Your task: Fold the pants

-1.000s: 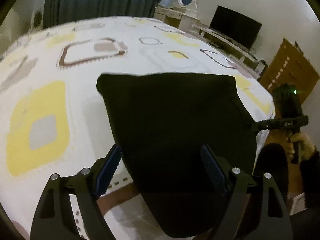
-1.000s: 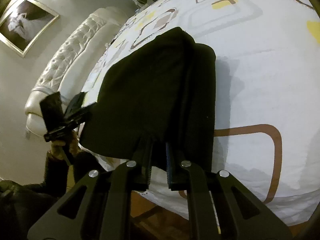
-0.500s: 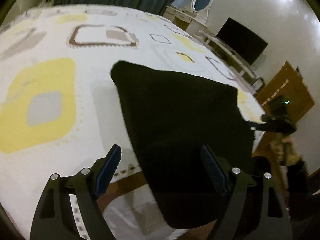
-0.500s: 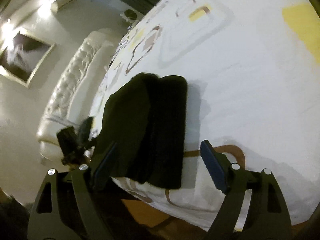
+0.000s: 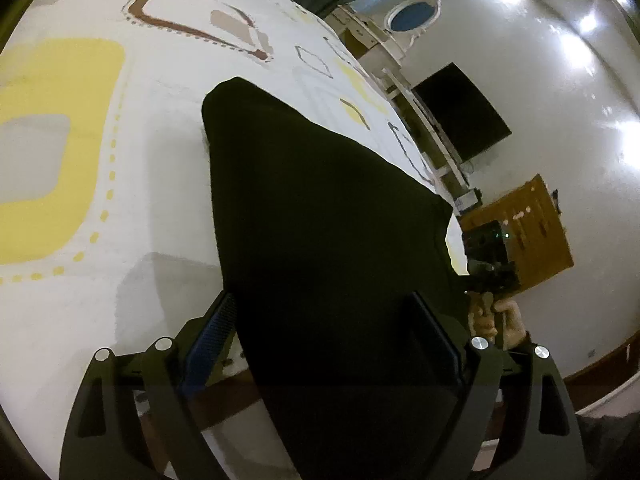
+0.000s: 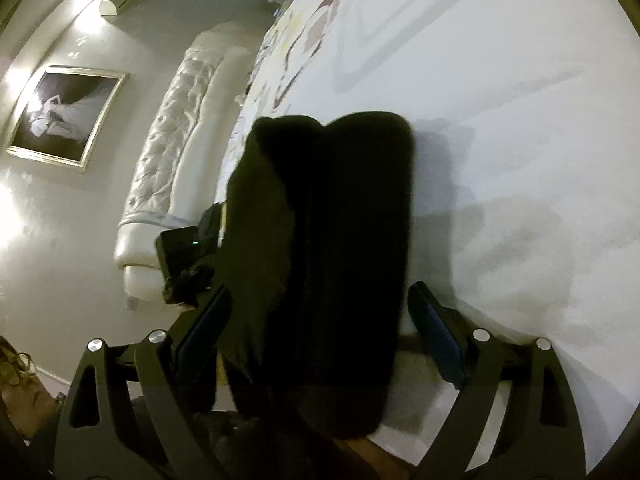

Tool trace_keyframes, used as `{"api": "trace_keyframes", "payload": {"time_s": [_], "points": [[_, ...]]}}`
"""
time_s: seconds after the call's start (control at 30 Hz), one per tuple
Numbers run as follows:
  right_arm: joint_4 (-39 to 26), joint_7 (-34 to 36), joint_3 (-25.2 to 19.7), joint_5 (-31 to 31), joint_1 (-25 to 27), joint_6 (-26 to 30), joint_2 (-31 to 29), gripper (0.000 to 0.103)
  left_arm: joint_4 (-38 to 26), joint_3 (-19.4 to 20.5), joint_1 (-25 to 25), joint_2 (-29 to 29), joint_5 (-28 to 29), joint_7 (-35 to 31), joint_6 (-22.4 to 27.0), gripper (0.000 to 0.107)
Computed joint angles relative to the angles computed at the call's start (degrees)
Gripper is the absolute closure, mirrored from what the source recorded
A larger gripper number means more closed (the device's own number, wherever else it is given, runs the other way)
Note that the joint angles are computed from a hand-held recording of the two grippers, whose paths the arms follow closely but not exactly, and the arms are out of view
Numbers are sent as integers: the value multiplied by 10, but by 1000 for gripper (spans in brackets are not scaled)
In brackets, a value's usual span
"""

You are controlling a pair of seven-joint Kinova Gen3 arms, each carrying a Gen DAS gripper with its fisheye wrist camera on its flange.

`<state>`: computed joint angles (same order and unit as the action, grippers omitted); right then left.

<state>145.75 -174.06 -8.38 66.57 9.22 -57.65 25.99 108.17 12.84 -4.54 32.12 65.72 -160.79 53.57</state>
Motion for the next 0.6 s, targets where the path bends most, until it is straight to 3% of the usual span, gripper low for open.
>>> {"api": "trace_keyframes", "payload": {"time_s": [0.2, 0.33, 0.6], "points": [[-36, -27, 2, 56, 11, -26, 27, 13, 4, -7, -15, -2, 0, 8, 10, 22], [-26, 6, 8, 56, 30, -73, 57, 13, -1, -14, -28, 6, 2, 22, 19, 22], [-44, 9, 8, 60, 23, -74, 66, 13, -25, -2, -5, 20, -28, 33, 6, 22]]}}
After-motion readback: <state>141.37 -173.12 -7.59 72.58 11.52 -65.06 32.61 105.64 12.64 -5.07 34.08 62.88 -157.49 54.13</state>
